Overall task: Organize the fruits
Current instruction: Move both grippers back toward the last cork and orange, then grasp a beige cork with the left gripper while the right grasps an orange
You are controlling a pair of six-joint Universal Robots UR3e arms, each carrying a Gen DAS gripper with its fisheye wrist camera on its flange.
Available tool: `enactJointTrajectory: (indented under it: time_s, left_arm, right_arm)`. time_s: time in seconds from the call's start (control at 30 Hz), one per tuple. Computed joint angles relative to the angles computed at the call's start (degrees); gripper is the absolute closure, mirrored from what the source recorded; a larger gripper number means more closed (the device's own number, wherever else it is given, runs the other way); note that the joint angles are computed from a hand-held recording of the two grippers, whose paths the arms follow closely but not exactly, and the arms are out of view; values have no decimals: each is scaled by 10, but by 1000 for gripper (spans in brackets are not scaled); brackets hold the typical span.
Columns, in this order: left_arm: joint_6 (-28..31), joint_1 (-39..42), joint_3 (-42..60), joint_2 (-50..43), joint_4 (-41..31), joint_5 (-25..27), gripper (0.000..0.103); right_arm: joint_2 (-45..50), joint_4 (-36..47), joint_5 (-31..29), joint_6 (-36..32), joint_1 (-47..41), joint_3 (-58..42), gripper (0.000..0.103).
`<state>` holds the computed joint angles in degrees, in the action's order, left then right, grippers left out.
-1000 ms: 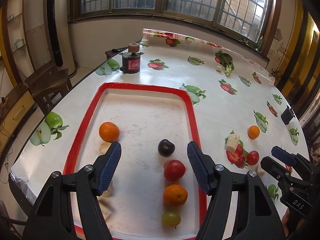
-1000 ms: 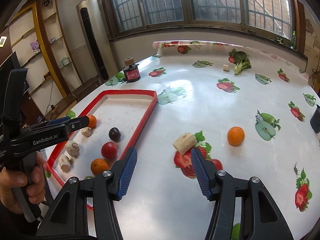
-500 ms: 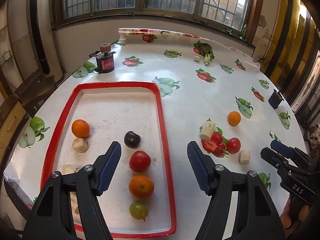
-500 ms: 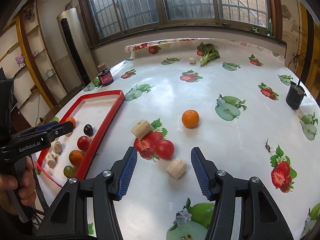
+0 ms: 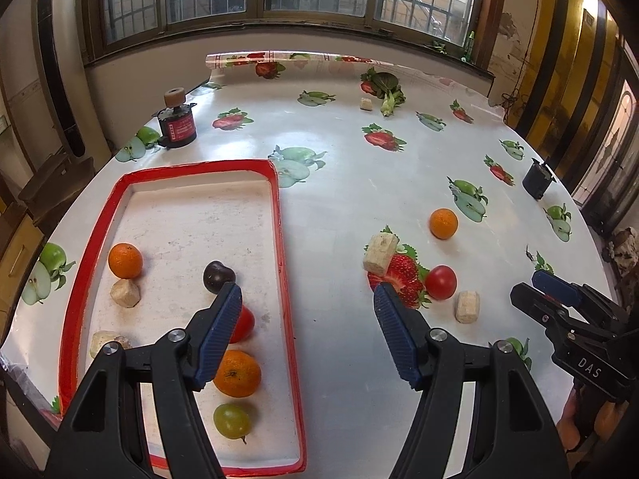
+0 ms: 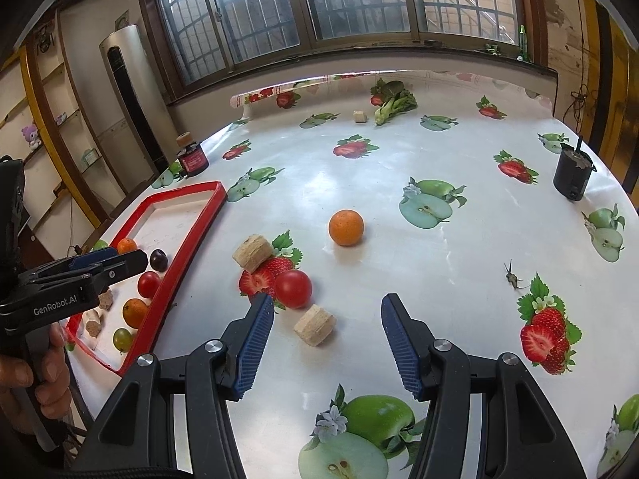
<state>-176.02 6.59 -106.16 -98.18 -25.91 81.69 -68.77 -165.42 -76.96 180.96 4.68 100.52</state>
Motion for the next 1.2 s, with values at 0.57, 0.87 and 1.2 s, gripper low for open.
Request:
enactJointTrajectory:
  time_s: [0.57,0.87,1.2]
  left_arm:
    - [3,-51,117,-109,-49,9,35]
    - [-2,-69,261,-225,-126,9,35]
    - [4,-88,328,-300,-124,39,43]
  right_arm:
    - [42,24,12,-9,-12,-58,45]
    - [200,169,19,-18,2,-309,45]
    - [333,250,2,-10,12,-499,57]
